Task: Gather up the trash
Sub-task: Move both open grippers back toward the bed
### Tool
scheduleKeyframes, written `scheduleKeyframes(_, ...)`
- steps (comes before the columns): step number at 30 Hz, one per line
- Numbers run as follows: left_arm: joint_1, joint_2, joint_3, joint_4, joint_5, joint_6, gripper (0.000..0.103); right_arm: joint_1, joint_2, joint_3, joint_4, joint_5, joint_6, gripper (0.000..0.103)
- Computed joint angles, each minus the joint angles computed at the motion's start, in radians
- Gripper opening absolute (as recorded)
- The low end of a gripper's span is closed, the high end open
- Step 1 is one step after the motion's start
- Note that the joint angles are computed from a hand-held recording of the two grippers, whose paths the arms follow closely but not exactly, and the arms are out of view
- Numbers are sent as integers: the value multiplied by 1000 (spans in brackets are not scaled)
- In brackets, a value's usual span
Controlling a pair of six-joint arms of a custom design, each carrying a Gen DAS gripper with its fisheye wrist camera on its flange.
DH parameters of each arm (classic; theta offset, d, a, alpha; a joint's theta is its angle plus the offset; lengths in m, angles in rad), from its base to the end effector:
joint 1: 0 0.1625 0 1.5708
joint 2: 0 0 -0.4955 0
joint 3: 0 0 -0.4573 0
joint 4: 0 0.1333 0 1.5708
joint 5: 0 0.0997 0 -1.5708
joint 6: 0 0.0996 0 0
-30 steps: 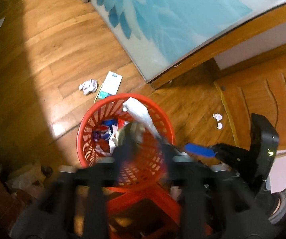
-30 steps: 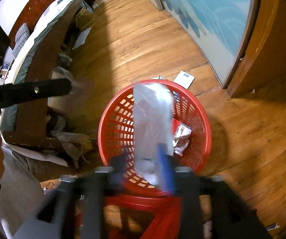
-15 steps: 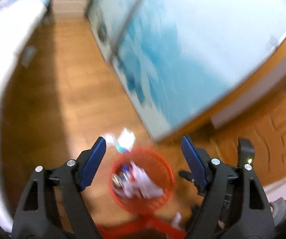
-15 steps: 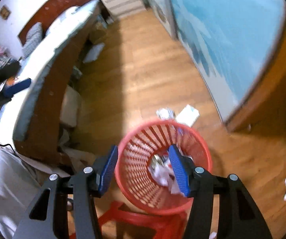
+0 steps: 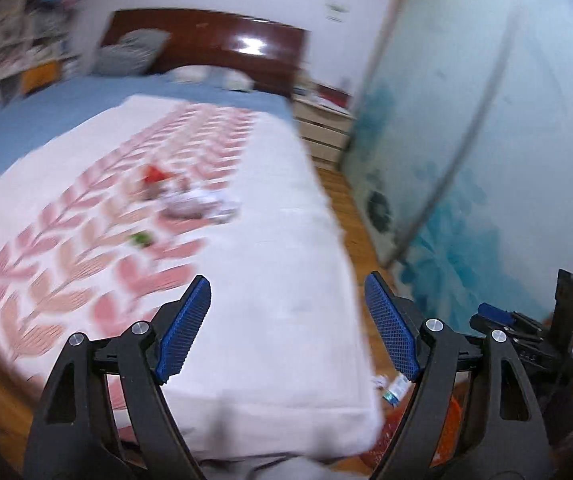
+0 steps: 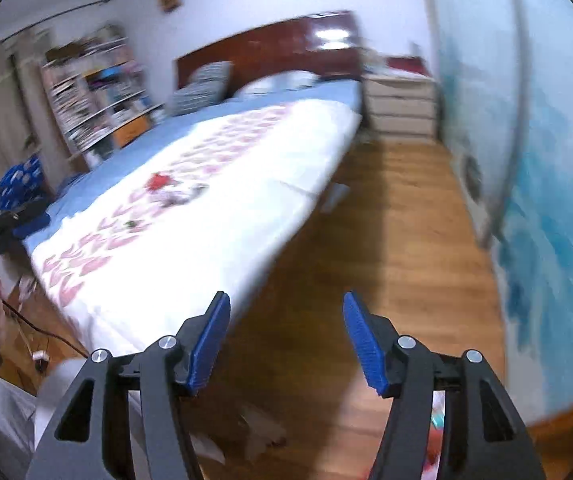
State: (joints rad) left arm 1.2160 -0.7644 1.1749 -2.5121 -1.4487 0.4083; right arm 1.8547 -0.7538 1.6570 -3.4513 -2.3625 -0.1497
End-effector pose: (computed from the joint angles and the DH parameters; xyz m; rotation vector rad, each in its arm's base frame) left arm -0.1808 -0.9066 0.2882 1.0370 2.7144 -0.7847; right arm 0.2723 -0.7103 0.1860 -0.0040 -2.2036 1.2014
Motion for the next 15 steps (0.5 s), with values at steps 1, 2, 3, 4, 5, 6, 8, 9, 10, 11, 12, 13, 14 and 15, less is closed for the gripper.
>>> scheduleKeyframes(1,13,4,-10,4,-7,-22,79,0,33,-51,32,23,3,60)
scheduleKeyframes(2,27,9,-27,16,-20,-50,79,0,62,-97,59,42,7,60)
scheduleKeyframes(3,42,15,-42,28,-31,-79,79,1,89,-138,84,60,12,60)
scheduleKeyframes(4,49,18,-50,35,-31,-96,79,1,116,-181,114,80,15,60)
scheduleKeyframes(5,55,21,-56,32,-27,-99,79,3,141,-221,137,92,14,60)
scheduleKeyframes(6,58,28,-66,25,-22,-93,79,2,162,-256,156,106,8,60)
scheduleKeyframes(8,64,41,-96,29,-15,-80,79,3,208,-332,205,129,-2,60)
scheduleKeyframes(9,67,51,-118,24,-12,-83,79,3,232,-374,225,137,-14,60)
scheduleKeyframes(10,75,62,-146,33,-14,-83,80,3,256,-413,242,143,-27,60)
scheduleKeyframes(11,76,75,-173,31,-7,-86,81,1,283,-463,267,153,-44,60)
scheduleKeyframes(12,79,83,-196,30,-5,-86,83,-3,313,-515,280,163,-67,60)
scheduleKeyframes(13,85,90,-217,32,-6,-82,84,-8,348,-577,298,177,-102,61)
scheduleKeyframes(14,88,100,-239,29,-1,-84,84,-11,387,-638,318,185,-133,63)
scheduleKeyframes(15,91,113,-264,28,5,-89,85,-17,426,-705,355,185,-152,63)
